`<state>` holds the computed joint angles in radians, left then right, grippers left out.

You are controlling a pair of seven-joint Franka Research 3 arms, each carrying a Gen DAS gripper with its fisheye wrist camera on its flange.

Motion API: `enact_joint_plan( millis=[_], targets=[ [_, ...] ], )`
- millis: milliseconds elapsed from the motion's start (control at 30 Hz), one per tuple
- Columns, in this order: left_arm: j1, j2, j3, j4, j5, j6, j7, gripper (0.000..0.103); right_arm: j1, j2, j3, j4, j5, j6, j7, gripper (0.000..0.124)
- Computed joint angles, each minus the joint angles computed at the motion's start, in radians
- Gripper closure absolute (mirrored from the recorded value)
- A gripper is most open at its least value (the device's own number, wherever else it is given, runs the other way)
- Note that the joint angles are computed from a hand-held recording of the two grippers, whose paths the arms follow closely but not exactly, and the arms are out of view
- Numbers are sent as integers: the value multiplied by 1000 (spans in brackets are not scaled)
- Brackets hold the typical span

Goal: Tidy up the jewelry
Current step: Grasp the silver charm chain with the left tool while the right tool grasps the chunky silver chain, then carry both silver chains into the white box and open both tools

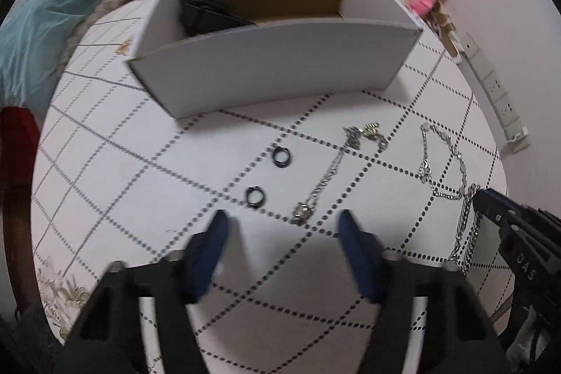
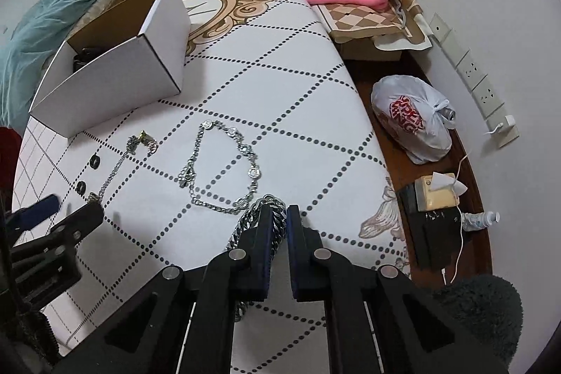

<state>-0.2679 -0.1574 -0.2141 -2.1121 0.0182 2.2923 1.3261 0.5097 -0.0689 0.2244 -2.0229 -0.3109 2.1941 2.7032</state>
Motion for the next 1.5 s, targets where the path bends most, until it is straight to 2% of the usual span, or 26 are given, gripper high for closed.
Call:
enact_joint_plan(
  millis=[33,100,167,233,400,533,833,1000,1233,1500],
  targets=[
    [1,0,-5,-2,20,10,-6,55,-1,-3,-1,-3,0,0,0,116],
    [-5,-3,-7,-11,24,34,8,67,-3,-5,-1,-5,-3,-2,5,116],
    [-8,3,-8,-4,24,42,16,85,-4,-6,-1,-7,-3,-3,5,116],
    [-11,3,-6,-5,13,49,26,94,-5,-8,-1,-8,-2,-4,5,116],
    [-14,-27,13,-30,-60,63,74,94,-12,-41,-2,-41,24,40,12,116],
    [-17,-88,35,-58,-127,48,105,94,-25,-87,4,-66,51,108,10,116],
    [-21,-189,95,-33,-244,13,176,94,-56,-116,22,-9,101,200,-59,116],
    [-8,-148,98,80,-254,5,207,94,-62,-76,12,75,135,234,-132,116],
    [27,-66,103,259,-282,-3,262,94,-50,45,-16,279,143,240,-236,116],
    [87,101,76,481,-261,-39,272,94,-16,228,-71,532,209,184,-356,116]
  ],
)
